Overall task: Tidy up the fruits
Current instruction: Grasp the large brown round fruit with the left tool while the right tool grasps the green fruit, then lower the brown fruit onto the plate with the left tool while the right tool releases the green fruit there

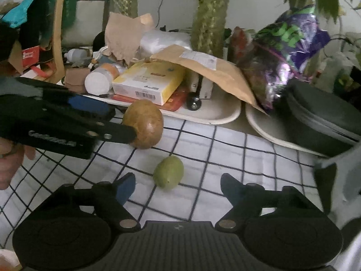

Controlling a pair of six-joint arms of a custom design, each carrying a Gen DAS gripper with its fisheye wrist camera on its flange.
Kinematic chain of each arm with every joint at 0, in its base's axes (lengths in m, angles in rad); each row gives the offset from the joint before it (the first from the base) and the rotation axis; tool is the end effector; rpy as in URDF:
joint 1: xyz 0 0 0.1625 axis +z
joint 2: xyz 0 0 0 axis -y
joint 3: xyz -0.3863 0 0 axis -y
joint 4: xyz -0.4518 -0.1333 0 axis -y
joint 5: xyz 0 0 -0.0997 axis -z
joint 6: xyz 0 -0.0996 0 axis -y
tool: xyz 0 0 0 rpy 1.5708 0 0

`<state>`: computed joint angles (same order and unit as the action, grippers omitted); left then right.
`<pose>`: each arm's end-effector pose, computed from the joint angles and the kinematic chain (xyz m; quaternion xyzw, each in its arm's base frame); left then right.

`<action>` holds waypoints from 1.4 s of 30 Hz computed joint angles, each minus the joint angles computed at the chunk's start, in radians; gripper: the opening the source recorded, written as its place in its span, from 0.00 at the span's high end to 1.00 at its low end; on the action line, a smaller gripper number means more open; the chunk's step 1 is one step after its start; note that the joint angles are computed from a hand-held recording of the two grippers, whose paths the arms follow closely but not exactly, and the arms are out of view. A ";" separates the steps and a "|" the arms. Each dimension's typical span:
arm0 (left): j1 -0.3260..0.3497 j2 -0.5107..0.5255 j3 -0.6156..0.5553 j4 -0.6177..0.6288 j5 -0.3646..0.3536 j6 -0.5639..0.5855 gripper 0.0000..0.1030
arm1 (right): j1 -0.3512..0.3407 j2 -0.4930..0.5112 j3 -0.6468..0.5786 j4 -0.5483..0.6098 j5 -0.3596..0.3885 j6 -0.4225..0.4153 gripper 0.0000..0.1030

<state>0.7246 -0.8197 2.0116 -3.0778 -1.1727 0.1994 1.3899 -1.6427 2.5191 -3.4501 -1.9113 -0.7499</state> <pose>-0.3009 -0.4959 -0.0313 0.4565 0.8543 -0.2079 0.1363 0.0275 -0.4057 0.2342 0.1644 -0.8523 0.3567 0.3454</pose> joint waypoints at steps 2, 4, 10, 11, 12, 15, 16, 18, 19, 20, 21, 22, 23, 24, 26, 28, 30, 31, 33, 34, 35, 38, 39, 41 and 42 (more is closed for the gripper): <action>0.008 0.018 -0.021 0.016 -0.010 -0.013 0.33 | -0.006 0.021 -0.014 -0.002 0.010 -0.010 0.28; 0.015 0.035 -0.040 0.024 -0.023 -0.021 0.33 | -0.011 0.047 -0.029 -0.009 0.016 -0.017 0.36; 0.037 0.074 -0.090 0.046 -0.060 -0.070 0.34 | -0.033 0.075 -0.054 -0.001 0.064 -0.026 0.64; 0.041 0.080 -0.098 0.045 -0.067 -0.081 0.34 | -0.039 0.063 -0.053 0.022 0.084 -0.020 0.67; 0.046 0.082 -0.102 0.043 -0.078 -0.094 0.39 | -0.032 0.069 -0.055 0.014 0.067 -0.018 0.67; 0.046 0.081 -0.107 0.048 -0.078 -0.113 0.45 | -0.026 0.061 -0.052 0.022 0.052 -0.026 0.68; 0.043 0.077 -0.104 0.054 -0.074 -0.104 0.45 | -0.025 0.055 -0.050 0.026 0.051 -0.024 0.68; 0.032 0.067 -0.093 0.056 -0.062 -0.080 0.45 | -0.023 0.040 -0.044 0.033 0.048 -0.023 0.68; 0.027 0.062 -0.089 0.057 -0.060 -0.076 0.45 | -0.023 0.026 -0.039 0.041 0.052 -0.023 0.68; 0.021 0.053 -0.081 0.055 -0.063 -0.077 0.45 | -0.021 0.014 -0.034 0.048 0.053 -0.024 0.68; 0.017 0.046 -0.075 0.053 -0.067 -0.079 0.45 | -0.018 0.000 -0.027 0.053 0.053 -0.025 0.68; 0.010 0.035 -0.066 0.051 -0.069 -0.076 0.45 | -0.015 -0.014 -0.019 0.058 0.054 -0.024 0.68; 0.001 0.025 -0.055 0.049 -0.066 -0.069 0.45 | -0.013 -0.030 -0.012 0.065 0.054 -0.021 0.68; -0.010 0.011 -0.040 0.045 -0.060 -0.062 0.45 | -0.011 -0.049 -0.002 0.075 0.053 -0.015 0.68; -0.028 -0.013 -0.016 0.046 -0.058 -0.064 0.45 | -0.008 -0.088 0.020 0.092 0.049 -0.005 0.68; -0.045 -0.047 0.017 0.048 -0.057 -0.074 0.45 | 0.000 -0.128 0.042 0.109 0.038 0.003 0.68; -0.061 -0.078 0.048 0.054 -0.054 -0.084 0.46 | 0.014 -0.167 0.067 0.119 0.024 0.001 0.68; -0.070 -0.093 0.064 0.056 -0.051 -0.088 0.46 | 0.018 -0.190 0.081 0.129 0.022 0.006 0.68; -0.088 -0.127 0.098 0.062 -0.044 -0.098 0.46 | 0.029 -0.243 0.111 0.155 0.019 0.024 0.68; -0.095 -0.143 0.113 0.066 -0.043 -0.107 0.46 | 0.038 -0.265 0.124 0.163 0.014 0.030 0.68; -0.104 -0.162 0.130 0.069 -0.042 -0.116 0.46 | 0.045 -0.289 0.136 0.174 0.011 0.036 0.68; -0.134 -0.219 0.184 0.081 -0.033 -0.135 0.46 | 0.073 -0.361 0.175 0.203 0.001 0.058 0.68; -0.145 -0.236 0.201 0.084 -0.029 -0.143 0.46 | 0.085 -0.387 0.190 0.211 -0.005 0.064 0.68; -0.165 -0.275 0.237 0.092 -0.028 -0.165 0.47 | 0.105 -0.437 0.215 0.233 -0.012 0.079 0.68; -0.174 -0.293 0.253 0.096 -0.027 -0.172 0.47 | 0.115 -0.471 0.231 0.251 -0.015 0.086 0.68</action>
